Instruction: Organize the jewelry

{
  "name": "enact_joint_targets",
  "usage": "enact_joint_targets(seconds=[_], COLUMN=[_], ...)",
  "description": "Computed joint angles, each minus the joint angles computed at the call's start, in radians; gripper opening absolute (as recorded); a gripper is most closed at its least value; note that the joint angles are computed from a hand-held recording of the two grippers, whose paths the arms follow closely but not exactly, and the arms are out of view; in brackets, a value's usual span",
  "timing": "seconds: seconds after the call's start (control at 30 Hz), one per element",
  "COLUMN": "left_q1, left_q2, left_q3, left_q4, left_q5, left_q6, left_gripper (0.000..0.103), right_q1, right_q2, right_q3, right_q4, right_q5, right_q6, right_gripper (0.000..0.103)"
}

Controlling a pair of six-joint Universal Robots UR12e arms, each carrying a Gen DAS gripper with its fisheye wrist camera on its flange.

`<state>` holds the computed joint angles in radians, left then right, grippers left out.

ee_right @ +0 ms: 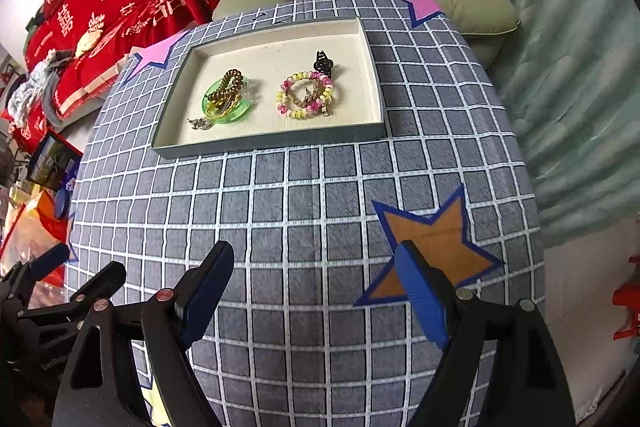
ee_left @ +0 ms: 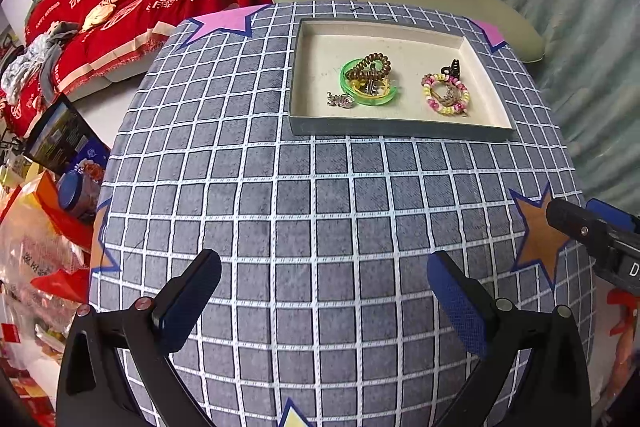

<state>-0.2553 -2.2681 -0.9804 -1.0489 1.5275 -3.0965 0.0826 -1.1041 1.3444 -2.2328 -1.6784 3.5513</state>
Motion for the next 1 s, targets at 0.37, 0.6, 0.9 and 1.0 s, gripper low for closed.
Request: enact_joint_targets(seconds=[0.37, 0.6, 0.9, 1.0], left_q1=[0.005, 0.009, 0.011, 0.012], left_q2=[0.061, 0.080, 0.089, 0.091], left_q3=[-0.100, -0.129, -0.143, -0.145], left_q4=[0.081, 0.102, 0.114, 0.114], left_q5=[0.005, -0.007, -0.015, -0.015], left_q6=[0.036, 0.044, 0.048, 0.046], left_gripper=[0.103, 0.103, 0.103, 0.103], right_q1=[0.025, 0.033, 0.040, 0.040], right_q2=[-0.050, -0.064, -0.066, -0.066], right_q3=[0.075, 0.089, 0.088, 0.088], right_q4=[-0.048, -0.055, -0.063, -0.063], right_q5=[-0.066, -0.093, -0.109, -0.109], right_q6=[0.019, 0.029, 0.029, 0.027], right_gripper=[0.085, 0.085, 0.085, 0.085])
